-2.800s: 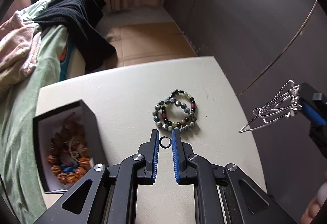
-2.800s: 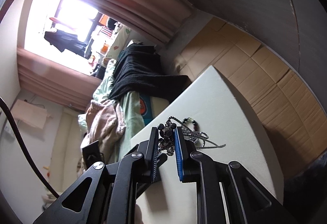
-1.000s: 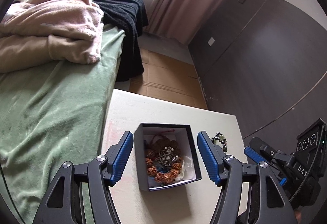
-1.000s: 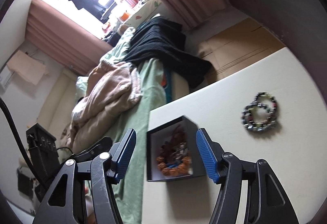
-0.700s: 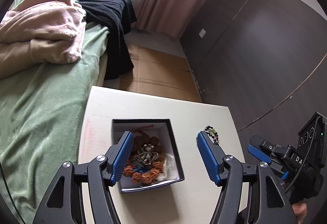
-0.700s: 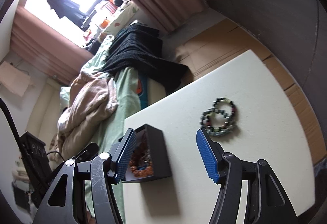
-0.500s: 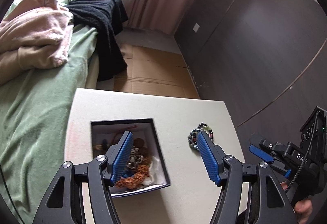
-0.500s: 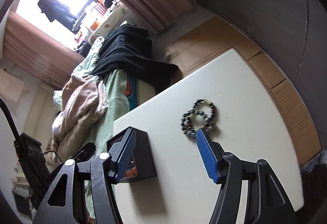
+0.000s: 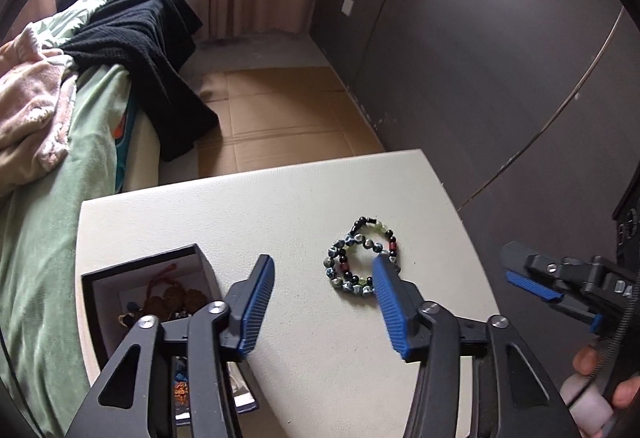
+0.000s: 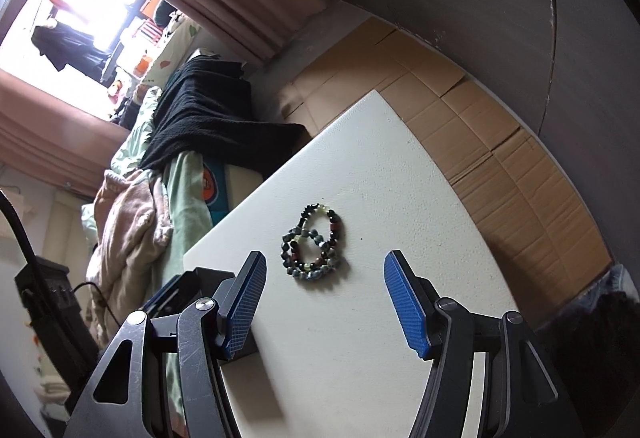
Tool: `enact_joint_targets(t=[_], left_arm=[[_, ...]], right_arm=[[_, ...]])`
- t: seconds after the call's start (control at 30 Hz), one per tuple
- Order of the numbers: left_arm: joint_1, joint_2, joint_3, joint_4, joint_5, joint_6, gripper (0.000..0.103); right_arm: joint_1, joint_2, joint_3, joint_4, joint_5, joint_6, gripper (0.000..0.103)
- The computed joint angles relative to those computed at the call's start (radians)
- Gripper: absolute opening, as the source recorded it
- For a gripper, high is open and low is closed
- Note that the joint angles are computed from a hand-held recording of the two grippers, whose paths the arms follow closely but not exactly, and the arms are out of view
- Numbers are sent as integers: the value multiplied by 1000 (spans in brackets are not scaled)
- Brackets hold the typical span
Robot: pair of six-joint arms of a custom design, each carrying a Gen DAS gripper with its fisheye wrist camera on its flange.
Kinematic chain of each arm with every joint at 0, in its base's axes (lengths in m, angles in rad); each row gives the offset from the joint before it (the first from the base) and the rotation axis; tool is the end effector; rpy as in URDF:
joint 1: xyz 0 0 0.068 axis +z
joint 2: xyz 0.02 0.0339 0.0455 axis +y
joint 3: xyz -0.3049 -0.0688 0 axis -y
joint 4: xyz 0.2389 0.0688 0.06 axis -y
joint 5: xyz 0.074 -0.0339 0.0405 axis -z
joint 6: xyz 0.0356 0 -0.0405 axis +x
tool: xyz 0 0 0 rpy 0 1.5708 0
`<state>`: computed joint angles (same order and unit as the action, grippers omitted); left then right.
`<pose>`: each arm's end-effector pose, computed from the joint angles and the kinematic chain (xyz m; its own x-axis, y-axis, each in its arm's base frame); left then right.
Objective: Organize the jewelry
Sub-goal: 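Reach the left tool to the blue-grey beaded bracelet and grasp it, then lift the blue-grey bracelet with the left tool while the right tool grasps the black-green bead bracelet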
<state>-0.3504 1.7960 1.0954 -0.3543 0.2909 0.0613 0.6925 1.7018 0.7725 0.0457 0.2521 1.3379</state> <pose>0.3372 -0.1341 0.2085 -0.7872 0.3502 -0.5077 0.5109 0.8313 -0.2188 0.2517 0.1973 0.1764 -0.6204 0.7096 -0.3340 0.4643 0.6756 0.5727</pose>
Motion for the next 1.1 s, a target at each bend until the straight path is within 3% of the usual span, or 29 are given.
enact_joint_targets(t=[0.2, 0.3, 0.7, 0.87, 0.9, 0.93, 1.1], left_arm=[[-51, 98, 80, -52, -71, -12, 39], [-72, 155, 119, -74, -106, -25, 28], [-126, 269, 151, -47, -191, -74, 20], [-172, 285, 161, -31, -276, -76, 19], [-173, 288, 167, -37, -276, -73, 18], [-169, 288, 167, -39, -265, -71, 10], [-118, 220, 72, 7, -161, -62, 9]], right_arm=[[-19, -18, -35, 38, -20, 8, 62], [-27, -15, -40, 37, -29, 21, 62], [-51, -29, -73, 70, -55, 47, 62], [-59, -14, -67, 73, -66, 46, 62], [-59, -10, -63, 71, -68, 45, 62], [-59, -5, -58, 71, -70, 44, 62], [-56, 28, -25, 58, -84, 27, 62]])
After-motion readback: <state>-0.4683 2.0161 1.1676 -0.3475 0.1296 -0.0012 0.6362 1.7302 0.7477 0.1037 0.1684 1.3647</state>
